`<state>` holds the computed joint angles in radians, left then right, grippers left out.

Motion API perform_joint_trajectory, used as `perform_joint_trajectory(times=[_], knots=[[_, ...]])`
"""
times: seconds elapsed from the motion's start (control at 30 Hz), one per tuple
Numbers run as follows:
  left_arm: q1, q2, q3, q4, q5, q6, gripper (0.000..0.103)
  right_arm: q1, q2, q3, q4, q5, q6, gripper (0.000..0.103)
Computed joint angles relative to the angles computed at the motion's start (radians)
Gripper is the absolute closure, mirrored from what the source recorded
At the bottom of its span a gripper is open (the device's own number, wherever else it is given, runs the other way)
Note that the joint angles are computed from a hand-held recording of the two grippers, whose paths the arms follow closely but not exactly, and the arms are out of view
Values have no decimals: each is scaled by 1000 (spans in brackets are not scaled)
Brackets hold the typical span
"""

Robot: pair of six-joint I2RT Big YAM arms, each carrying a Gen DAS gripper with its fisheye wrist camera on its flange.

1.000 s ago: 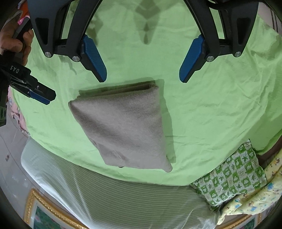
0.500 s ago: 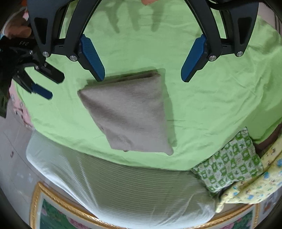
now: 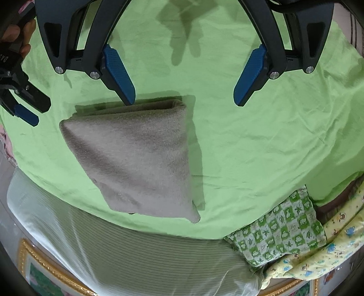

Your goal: Fold small clothes

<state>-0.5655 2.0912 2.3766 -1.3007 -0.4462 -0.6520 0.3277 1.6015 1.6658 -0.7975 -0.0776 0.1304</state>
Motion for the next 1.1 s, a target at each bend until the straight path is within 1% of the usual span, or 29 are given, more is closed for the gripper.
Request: perform_joint_trajectory(times=[0.13, 0.27, 0.47, 0.57, 0.83, 1.1], knots=[[3, 11, 9, -1, 11, 10, 14, 4, 16, 6, 0, -9, -14, 7], [2, 21, 21, -2, 2, 28, 14, 5, 25, 6, 12, -17, -11, 7], [-7, 44, 61, -14, -30, 60, 14, 7, 43, 20, 11, -9, -21, 7], [-9, 52, 75, -15, -32, 68, 14, 9, 47, 19, 24, -4, -21, 7], [-8, 69, 101, -28, -42, 77, 14, 10, 52, 21, 35, -9, -32, 7], [-7, 84, 127, -39, -48, 85, 14, 10, 58, 28, 26, -7, -31, 7]])
